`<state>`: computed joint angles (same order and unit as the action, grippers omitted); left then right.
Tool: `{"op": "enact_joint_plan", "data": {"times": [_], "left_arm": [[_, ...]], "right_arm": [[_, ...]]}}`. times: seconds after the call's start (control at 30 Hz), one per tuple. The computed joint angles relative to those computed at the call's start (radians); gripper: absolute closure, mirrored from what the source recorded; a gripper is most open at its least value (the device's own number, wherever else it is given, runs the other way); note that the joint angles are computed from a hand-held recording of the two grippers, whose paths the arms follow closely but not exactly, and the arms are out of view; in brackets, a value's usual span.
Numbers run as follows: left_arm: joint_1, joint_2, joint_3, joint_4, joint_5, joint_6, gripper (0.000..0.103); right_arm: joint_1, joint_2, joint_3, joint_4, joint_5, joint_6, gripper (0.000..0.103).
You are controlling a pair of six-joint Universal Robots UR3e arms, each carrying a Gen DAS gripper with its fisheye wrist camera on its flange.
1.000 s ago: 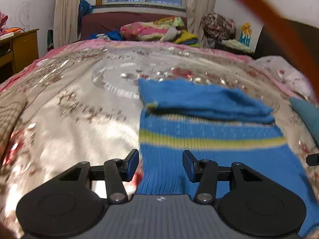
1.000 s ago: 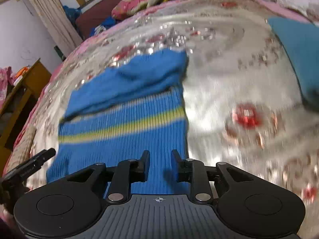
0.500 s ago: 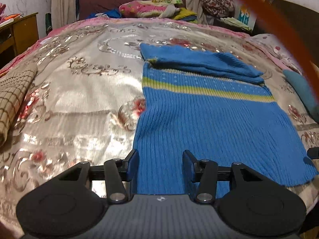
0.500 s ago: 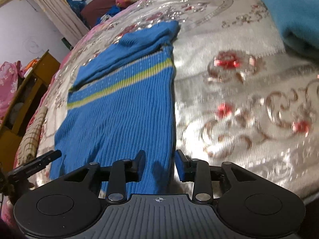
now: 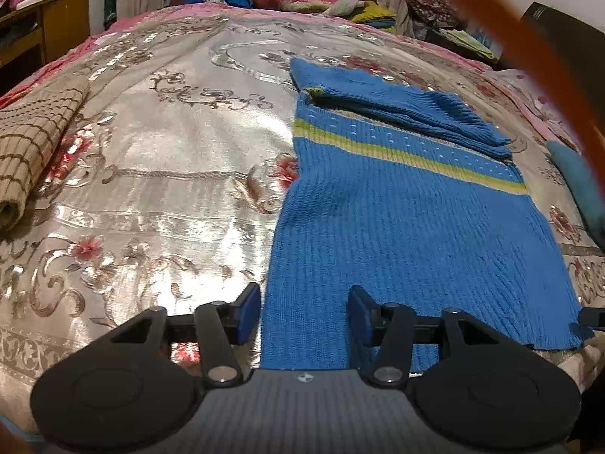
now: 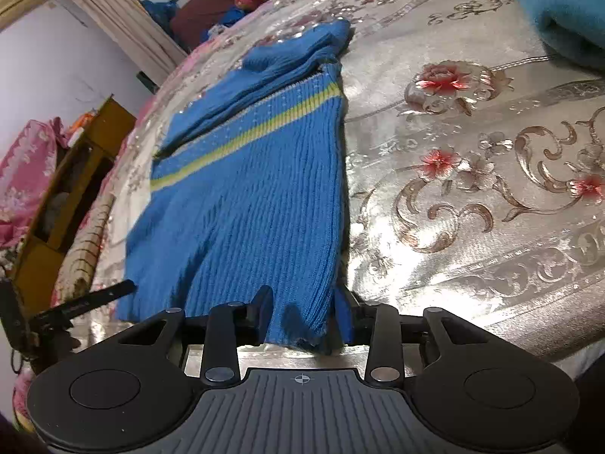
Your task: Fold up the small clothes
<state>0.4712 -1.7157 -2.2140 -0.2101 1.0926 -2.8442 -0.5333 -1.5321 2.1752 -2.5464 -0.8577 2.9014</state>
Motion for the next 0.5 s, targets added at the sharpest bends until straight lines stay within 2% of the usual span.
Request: {"op": "enact_joint_plan", "data": {"times": [0.17,0.37,0.5], "left_arm": [[0.007,0.007,0.009,-0.038,-0.020,0.012,0.044],[0.036,0.031,-0.005,-0.083,-0.063,0.035,0.044],[0.080,0.039,0.006,-0.160,-0.143,0.044,0.044]], "right_arm": [[-0.013,0.043,-0.005,-0.014,0.058,0.009,0.066],[-0.054,0.045,0.022,0.011,0.119,-0.055,0.066],[-0.084,0.052,0.037,0.032,0.163,-0.073,0.066]]}}
